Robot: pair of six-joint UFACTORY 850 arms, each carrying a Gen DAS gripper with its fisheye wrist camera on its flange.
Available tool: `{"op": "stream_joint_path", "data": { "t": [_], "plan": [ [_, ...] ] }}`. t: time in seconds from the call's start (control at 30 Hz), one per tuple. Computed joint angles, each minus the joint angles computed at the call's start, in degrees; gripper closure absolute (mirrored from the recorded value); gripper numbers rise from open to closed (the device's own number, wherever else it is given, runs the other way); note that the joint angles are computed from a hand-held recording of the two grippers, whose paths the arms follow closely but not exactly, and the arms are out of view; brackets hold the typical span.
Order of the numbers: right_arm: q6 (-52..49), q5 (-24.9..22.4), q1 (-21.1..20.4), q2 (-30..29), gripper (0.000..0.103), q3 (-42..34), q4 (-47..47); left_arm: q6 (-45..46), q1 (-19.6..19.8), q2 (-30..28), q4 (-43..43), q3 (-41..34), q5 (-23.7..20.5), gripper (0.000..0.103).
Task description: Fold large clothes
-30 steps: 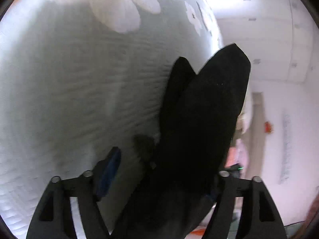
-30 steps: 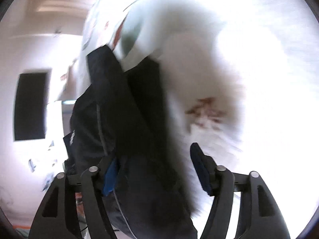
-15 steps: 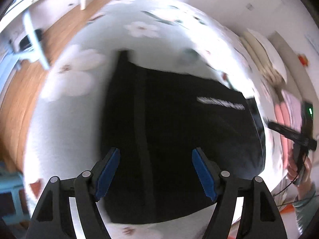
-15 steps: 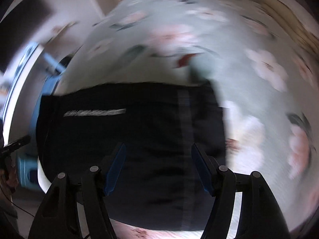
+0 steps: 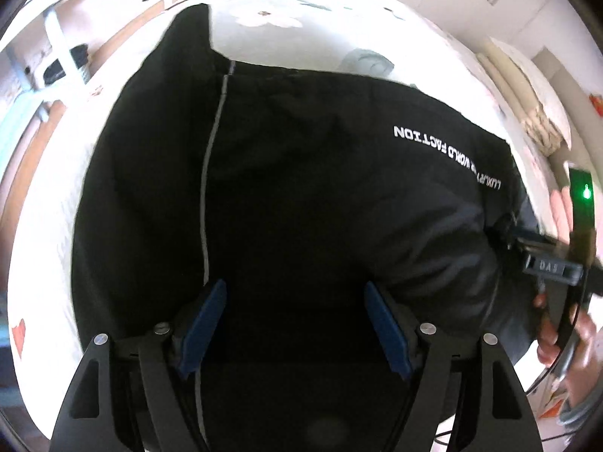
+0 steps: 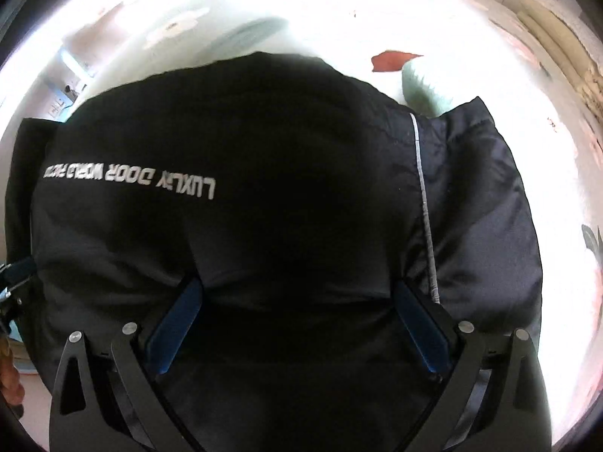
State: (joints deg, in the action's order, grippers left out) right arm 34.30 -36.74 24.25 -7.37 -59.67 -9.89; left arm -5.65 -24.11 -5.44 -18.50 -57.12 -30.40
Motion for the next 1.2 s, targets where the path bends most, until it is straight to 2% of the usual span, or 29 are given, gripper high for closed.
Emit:
{"op": "stream_joint_path", "data": {
  "t": [0.13, 0.2, 0.4, 0.47, 0.53, 0.6, 0.77, 1.07, 1.2],
  "plan": [
    [-1.74, -0.62, -0.73, 6.75, 0.002, 3.90, 6.78, -8.16, -2.46, 4.33, 6.79, 2.62, -0.61, 0.025],
    [-0.89, -0.96, -0.13, 11.56, 0.002, 7.33, 8.65, -14.28, -4.88, 7.22, 11.82, 4.51, -2.50, 0.025],
    [-0.32, -7.15, 4.05, 23.79, 0.003, 14.27, 9.40, -34.22, -13.93, 17.72, 26.41, 7.23, -13.01, 0.025],
    [-3.08, -10.09, 3.13, 27.51, 0.003, 15.42, 13.87, -39.79, -17.54, 18.72, 30.82, 5.45, -16.47, 0.025],
    [-5.09, -13.25, 1.99, 31.22, 0.003, 15.69, 18.14, -45.29, -21.70, 20.48, 36.91, 2.83, -21.80, 0.025],
    [-4.25, -17.00, 1.59, 34.77, 0.003, 15.21, 18.62, -50.33, -26.24, 20.09, 42.37, -1.43, -26.95, 0.025],
    [-1.24, -24.70, 2.32, 39.81, 0.003, 11.78, 18.00, -56.94, -34.77, 18.73, 49.31, -11.20, -35.69, 0.025],
    [4.59, -36.59, 10.86, 40.96, 0.003, 1.39, 7.98, -57.82, -47.30, 11.27, 59.44, -30.00, -51.98, 0.025],
    [6.77, -37.88, 11.65, 41.49, 0.003, -2.76, 7.25, -58.95, -52.11, 8.22, 62.30, -37.94, -58.42, 0.025]
  ]
}}
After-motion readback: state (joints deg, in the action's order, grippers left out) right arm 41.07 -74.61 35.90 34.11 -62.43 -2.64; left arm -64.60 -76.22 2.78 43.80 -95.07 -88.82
